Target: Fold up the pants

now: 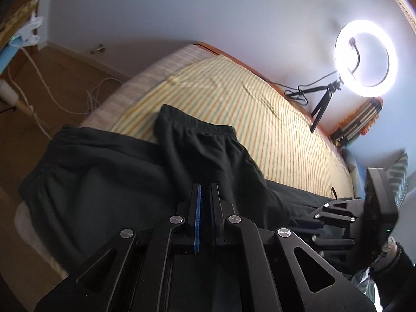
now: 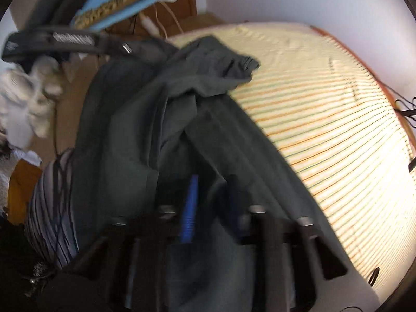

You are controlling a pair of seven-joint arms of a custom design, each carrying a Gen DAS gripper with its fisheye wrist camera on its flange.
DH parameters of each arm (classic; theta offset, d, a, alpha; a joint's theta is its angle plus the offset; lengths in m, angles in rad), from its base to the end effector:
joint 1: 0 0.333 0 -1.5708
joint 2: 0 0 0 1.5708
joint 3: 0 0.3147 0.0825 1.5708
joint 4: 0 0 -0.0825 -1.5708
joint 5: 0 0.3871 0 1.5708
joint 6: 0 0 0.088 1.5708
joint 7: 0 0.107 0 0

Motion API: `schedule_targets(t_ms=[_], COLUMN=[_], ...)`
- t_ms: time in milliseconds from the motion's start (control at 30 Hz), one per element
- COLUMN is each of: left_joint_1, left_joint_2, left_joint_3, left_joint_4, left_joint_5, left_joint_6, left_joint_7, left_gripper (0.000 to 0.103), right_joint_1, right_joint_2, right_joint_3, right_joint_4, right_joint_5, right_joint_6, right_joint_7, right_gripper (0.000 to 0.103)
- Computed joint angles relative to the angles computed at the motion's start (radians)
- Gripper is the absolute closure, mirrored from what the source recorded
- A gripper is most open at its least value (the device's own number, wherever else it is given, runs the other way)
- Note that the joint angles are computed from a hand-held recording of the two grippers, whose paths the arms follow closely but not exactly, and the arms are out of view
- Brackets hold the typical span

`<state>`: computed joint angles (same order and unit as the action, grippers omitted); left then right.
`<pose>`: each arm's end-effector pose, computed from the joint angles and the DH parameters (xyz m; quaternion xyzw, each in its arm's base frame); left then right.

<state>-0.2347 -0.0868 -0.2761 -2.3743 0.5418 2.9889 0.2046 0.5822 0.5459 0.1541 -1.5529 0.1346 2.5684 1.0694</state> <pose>0.4445 -0.2928 0.4264 -0.7634 0.5395 -0.3441 0.0881 0.5605 0.4777 0.3832 -0.9420 0.2256 -0.0781 0.2359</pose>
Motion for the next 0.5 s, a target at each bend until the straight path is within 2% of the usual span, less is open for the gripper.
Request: schedule_targets(t_ms=[67, 133, 200, 267, 367, 433, 500], left_joint_1=[0.016, 0.024, 0.034, 0.038, 0.023, 0.008, -0.002], left_joint_2=[-0.035, -0.056, -0.084, -0.121, -0.170, -0.215, -0.268], left_joint_3=[-0.007, -0.011, -0.018, -0.024, -0.012, 0.004, 0.018], left_joint_4=[-0.031, -0.051, -0.073, -0.098, -0.133, -0.168, -0.202], left_joint_5=[0.040, 0.048, 0.055, 0.050, 0.004, -0.039, -0.084], left_joint_6=[0.001, 0.012, 0.015, 0.009, 0.001, -0.004, -0.013], left_joint_7=[-0.046, -0.056, -0.065, -0.056, -0.008, 0.035, 0.069], left_gripper=[0.099, 0.099, 0.099, 0.099, 0.099, 0.098, 0.098], right_joint_1=[-0.011, -0.045, -0.075, -0.119, -0.158, -0.145, -0.076], right_joint_2=[-0.008, -0.005, 0.023, 0.072, 0.170, 0.267, 0.320], right_joint_3=[0.014, 0.048, 0.074, 0.117, 0.165, 0.163, 0.087], right_joint_4=[-0.004, 0.012, 0.072, 0.150, 0.285, 0.424, 0.518], right_joint_5=[0.023, 0.102, 0.201, 0.333, 0.484, 0.499, 0.445], right_joint_6=[0.002, -0.002, -0.030, -0.070, -0.147, -0.207, -0.218], right_joint_7=[-0.006, -0.015, 0.024, 0.052, 0.082, 0.177, 0.286], right_gripper=[0.094, 0.094, 0.085, 0.056, 0.054, 0.054, 0.054])
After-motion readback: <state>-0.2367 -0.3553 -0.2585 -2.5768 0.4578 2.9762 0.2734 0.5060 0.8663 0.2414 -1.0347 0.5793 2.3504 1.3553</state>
